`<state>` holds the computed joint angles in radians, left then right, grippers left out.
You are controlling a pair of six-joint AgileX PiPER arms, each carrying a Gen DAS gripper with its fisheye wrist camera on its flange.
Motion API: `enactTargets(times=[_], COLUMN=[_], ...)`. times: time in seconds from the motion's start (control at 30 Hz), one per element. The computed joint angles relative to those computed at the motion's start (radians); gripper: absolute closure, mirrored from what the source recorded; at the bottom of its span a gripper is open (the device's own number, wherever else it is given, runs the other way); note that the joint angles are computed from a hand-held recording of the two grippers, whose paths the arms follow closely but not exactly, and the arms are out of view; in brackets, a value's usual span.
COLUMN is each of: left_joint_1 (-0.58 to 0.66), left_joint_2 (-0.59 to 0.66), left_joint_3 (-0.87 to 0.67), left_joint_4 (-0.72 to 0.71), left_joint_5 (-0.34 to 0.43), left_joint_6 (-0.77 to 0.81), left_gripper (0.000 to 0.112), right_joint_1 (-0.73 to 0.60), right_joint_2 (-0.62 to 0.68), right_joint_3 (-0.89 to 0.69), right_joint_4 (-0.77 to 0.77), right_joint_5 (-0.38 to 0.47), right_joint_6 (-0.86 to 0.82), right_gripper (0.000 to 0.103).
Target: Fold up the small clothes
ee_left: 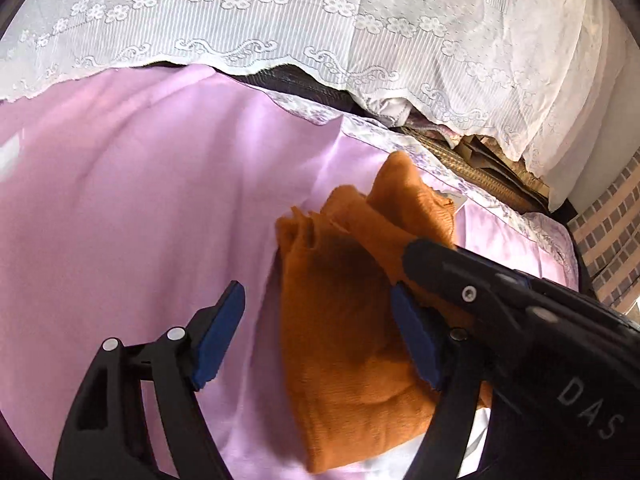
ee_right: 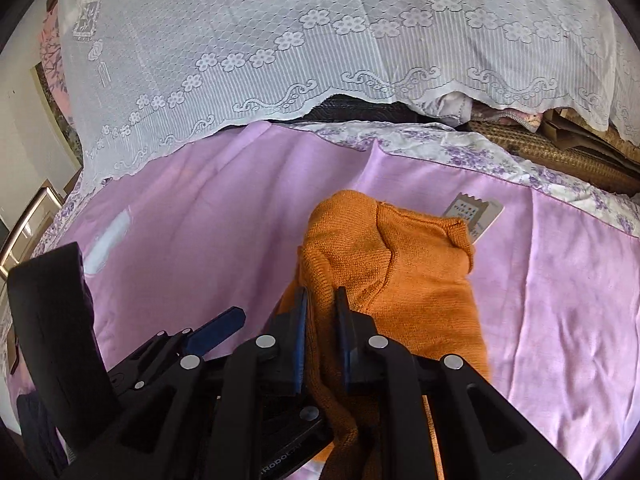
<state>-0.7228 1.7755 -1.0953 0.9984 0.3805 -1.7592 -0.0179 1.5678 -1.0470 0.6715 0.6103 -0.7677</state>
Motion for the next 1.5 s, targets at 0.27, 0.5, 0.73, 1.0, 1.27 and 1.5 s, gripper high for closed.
enactTargets(times=[0.27, 0.5, 0.73, 1.0, 1.27, 1.5], left_joint_1=[0.108, 0.086, -0.089, -0.113, -0.1, -0.182], left_joint_2=[0.039, -0.071, -0.134, 0.102, 0.038, 0.086], left_joint_3=[0.045, 0.12, 0.058, -0.105, 0.02, -0.066], left_joint_4=[-0.254, -0.119, 0.012, -0.247, -0.193, -0.13], left_joint_5=[-0.019, -0.016, 0.164, 0.279, 0.166, 0.319], left_joint_6=[0.271, 0.109, 0.018, 0.319, 0.165, 0.172], left_gripper=[0.039, 0.031, 0.019, 0.013, 0.013, 0.013], right_joint_1=[-0.006, -0.251, -0.375, -0.357, -0.493, -0.515], right_joint_2=[0.138, -0.06, -0.09, -0.006, 0.065, 0.225], right_joint_3=[-0.001, 0.046, 0.2, 0.388, 0.304, -0.048], right_joint_4=[0.209, 0.353, 0.379, 0.5, 0.41, 0.369], right_joint_5=[0.112, 0.316, 0.152, 0.006, 0.256, 0.446], right_joint_6=[-0.097, -0.395, -0.75, -1.128, -1.074, -0.686], right_gripper=[0.084, 0.084, 0.084, 0.084, 0.084, 0.083])
